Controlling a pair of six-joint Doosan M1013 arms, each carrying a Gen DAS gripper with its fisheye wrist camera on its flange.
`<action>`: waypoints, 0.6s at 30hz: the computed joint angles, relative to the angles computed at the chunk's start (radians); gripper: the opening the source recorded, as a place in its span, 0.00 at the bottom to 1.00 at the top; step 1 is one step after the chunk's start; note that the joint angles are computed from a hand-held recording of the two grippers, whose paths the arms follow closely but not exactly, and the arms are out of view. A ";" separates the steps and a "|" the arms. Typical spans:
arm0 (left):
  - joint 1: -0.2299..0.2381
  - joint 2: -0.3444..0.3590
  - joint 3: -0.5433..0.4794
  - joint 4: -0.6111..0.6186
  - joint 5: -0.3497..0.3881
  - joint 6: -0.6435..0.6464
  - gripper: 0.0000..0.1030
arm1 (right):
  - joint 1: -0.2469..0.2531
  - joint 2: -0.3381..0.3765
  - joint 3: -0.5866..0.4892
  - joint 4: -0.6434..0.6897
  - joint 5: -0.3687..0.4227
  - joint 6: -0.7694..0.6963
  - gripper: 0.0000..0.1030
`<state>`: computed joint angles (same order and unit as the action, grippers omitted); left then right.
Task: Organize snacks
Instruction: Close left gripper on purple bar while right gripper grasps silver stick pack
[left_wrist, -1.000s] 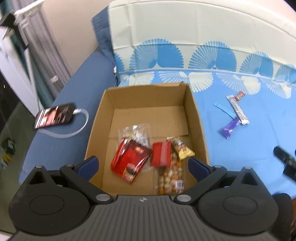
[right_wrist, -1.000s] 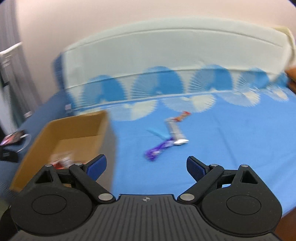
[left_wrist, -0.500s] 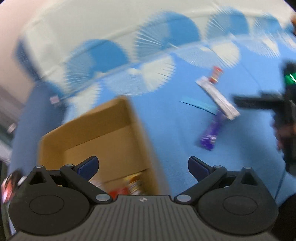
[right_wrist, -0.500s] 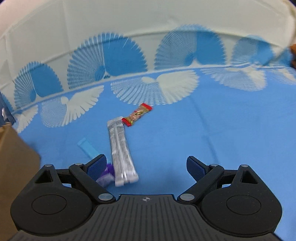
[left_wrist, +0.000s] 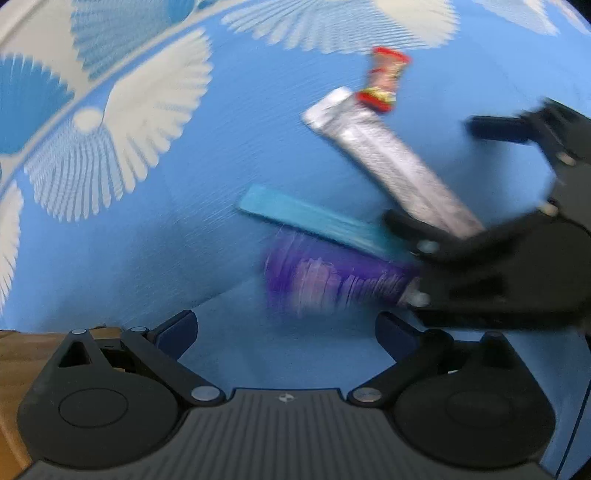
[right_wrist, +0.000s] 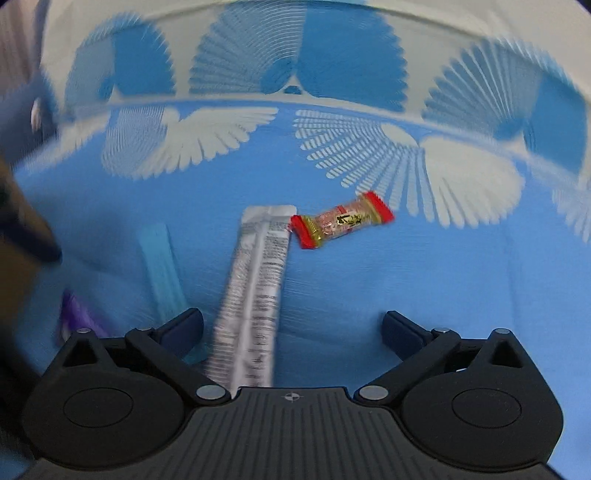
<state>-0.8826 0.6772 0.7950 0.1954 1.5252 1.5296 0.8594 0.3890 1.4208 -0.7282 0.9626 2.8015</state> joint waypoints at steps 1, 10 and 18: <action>0.005 0.002 -0.001 -0.005 0.000 -0.002 1.00 | 0.001 -0.004 0.011 -0.020 -0.011 0.031 1.00; 0.006 -0.006 -0.010 -0.074 -0.047 0.101 0.93 | 0.017 -0.018 0.033 -0.100 -0.004 0.097 0.58; 0.084 -0.025 -0.018 -0.345 -0.039 -0.359 1.00 | 0.028 -0.034 0.059 -0.121 0.015 0.154 0.57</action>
